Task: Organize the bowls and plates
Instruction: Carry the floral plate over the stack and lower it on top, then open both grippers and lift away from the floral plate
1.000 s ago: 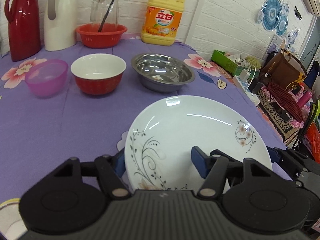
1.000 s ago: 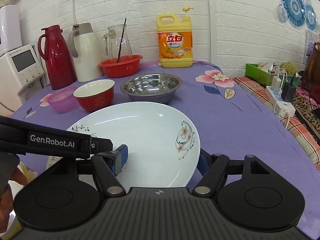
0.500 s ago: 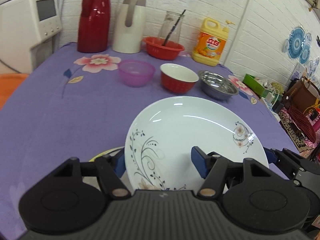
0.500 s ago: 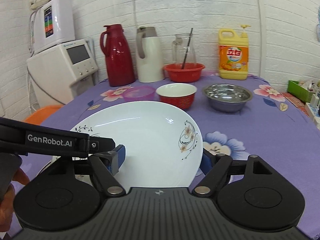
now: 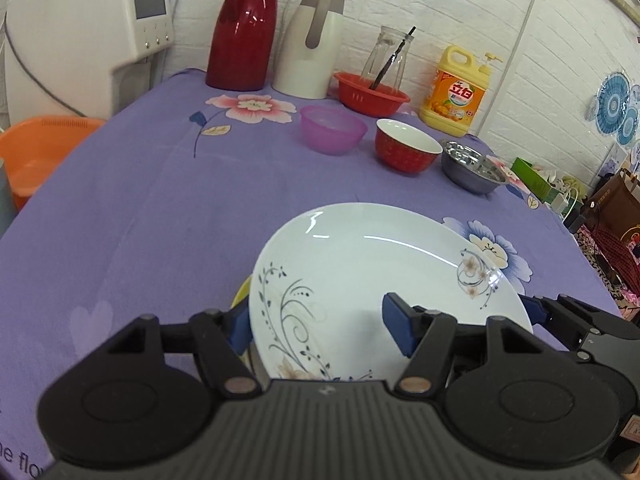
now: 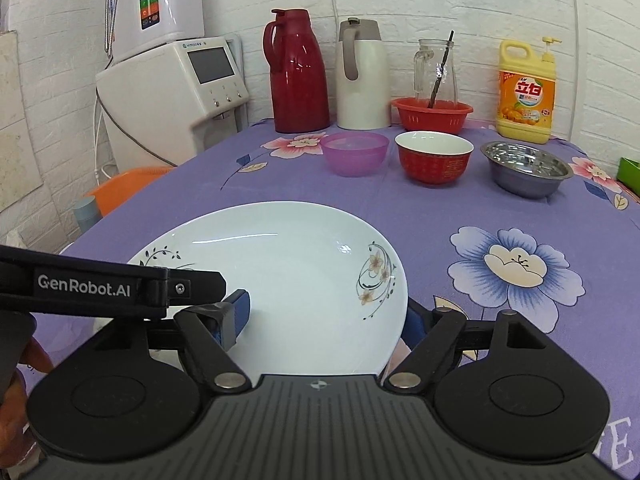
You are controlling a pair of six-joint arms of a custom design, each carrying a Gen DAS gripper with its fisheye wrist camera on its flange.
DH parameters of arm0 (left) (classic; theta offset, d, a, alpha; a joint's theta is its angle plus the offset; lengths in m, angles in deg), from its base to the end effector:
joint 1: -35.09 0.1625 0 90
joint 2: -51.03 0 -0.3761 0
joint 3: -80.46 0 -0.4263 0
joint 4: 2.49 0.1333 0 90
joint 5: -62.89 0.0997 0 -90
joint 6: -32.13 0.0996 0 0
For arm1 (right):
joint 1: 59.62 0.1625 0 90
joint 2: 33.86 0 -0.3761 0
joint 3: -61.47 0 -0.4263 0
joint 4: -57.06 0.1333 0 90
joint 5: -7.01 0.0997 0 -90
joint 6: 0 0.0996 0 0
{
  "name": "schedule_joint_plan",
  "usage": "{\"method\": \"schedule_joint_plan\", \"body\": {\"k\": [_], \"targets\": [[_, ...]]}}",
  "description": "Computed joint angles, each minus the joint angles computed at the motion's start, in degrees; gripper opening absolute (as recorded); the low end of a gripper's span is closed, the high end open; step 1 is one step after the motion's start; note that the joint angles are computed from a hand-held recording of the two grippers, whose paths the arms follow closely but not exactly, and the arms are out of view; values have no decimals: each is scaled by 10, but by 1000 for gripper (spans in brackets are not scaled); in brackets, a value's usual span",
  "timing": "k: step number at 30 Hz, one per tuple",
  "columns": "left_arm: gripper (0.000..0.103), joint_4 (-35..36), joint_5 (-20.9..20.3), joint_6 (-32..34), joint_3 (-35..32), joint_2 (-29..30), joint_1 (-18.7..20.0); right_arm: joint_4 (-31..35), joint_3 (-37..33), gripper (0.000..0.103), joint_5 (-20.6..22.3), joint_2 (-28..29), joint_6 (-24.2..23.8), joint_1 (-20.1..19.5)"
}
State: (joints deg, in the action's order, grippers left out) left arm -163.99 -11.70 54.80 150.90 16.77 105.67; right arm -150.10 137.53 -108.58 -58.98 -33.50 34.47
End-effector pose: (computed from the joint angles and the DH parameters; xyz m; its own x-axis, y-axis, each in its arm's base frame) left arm -0.1126 -0.7999 0.1019 -0.7815 0.4587 -0.4229 0.6204 0.6424 -0.4499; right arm 0.1422 -0.7233 0.0462 -0.7578 0.0531 0.6503 -0.5361 0.5175 -0.6670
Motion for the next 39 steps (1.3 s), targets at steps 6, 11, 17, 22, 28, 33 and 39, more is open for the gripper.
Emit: {"method": "schedule_joint_plan", "body": {"k": [6, 11, 17, 22, 28, 33, 39], "targets": [[65, 1, -12, 4, -5, 5, 4, -3, 7, 103, 6, -3, -1, -4], [65, 11, -26, -7, -9, 9, 9, 20, 19, 103, 19, -15, 33, -13], [65, 14, -31, -13, -11, 9, 10, 21, 22, 103, 24, -17, 34, -14], [67, 18, -34, -19, -11, 8, 11, 24, 23, 103, 27, -19, 35, -15], [89, 39, -53, -39, -11, -1, 14, 35, 29, 103, 42, -27, 48, -19], [101, -11, -37, -35, 14, -15, 5, -26, 31, 103, 46, -24, 20, -16], [101, -46, -43, -6, 26, -24, 0, -34, 40, 103, 55, -32, 30, -21]]}}
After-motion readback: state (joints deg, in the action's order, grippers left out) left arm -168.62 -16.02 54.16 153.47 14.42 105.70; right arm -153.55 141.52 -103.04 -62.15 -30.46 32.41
